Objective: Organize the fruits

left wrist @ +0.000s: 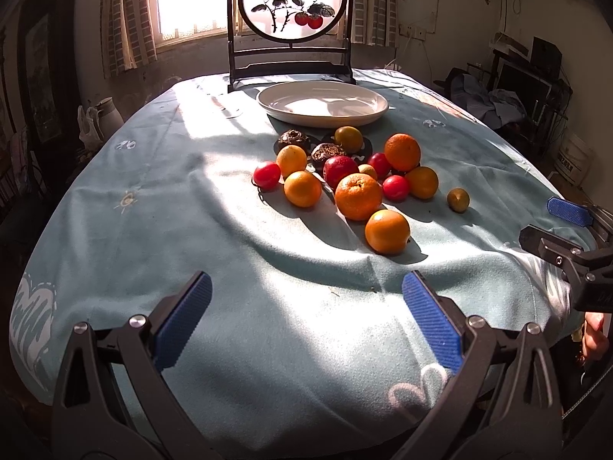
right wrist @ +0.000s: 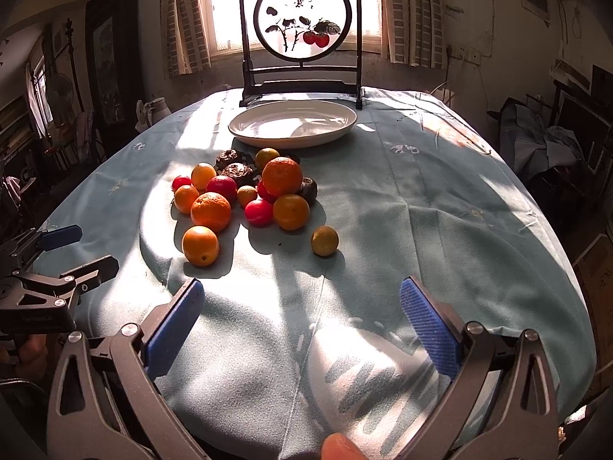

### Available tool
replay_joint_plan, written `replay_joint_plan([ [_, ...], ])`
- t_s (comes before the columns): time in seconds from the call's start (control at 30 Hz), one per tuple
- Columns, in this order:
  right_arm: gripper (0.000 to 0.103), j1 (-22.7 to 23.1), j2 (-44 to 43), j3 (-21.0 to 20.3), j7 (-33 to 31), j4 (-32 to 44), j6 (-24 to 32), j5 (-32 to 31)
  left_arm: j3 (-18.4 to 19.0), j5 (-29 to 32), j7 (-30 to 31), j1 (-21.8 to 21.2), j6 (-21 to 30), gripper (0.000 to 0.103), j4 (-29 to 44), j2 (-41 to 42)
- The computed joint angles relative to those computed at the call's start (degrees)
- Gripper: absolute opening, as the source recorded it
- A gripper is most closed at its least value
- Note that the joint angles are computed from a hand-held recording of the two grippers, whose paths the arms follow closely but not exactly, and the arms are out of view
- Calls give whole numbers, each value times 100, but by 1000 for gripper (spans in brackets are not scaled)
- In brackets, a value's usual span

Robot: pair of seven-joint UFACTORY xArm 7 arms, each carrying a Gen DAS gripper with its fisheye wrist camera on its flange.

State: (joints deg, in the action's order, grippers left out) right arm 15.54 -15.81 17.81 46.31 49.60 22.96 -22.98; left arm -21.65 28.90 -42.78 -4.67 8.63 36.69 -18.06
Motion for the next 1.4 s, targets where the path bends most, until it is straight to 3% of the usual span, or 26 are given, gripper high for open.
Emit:
replay_joint_plan([
  [0.53, 102, 42, 33, -35, -102, 34, 55, 2, 96, 13, 7, -28, -68, 101, 20, 169],
  [0.7, 102, 64, 308, -229, -471, 135, -125, 165, 374, -333, 356, -321, -172, 101, 0, 310],
  [0.77, 92, 100, 580, -333, -695, 319, -77, 334, 403, -405, 455, -360, -201, 101, 23, 382],
  [0.83, 75, 214, 848, -501, -1101, 493, -89, 733, 500, -544, 619, -458, -230, 101, 52, 459],
  [0.97, 69, 308, 1291, -654, -1604, 841, -9, 1118, 614, -752, 896, -561, -379, 101, 67, 553],
  [1.2, 42, 372, 1759, -793, -2216, 1182, 188, 1618, 743, -1080, 1336, -718, -554, 101, 183, 812],
  [1.3, 27, 360, 1710, -831, -2335, 1050, -4, 1859, 744, -1143, 1443, -759, -602, 100, 266, 934],
  [1.4, 26, 331, 1600, -835, -2722, 844, -277, 2522, 1108, -1829, 2058, -1261, -640, 93, 386, 1102],
])
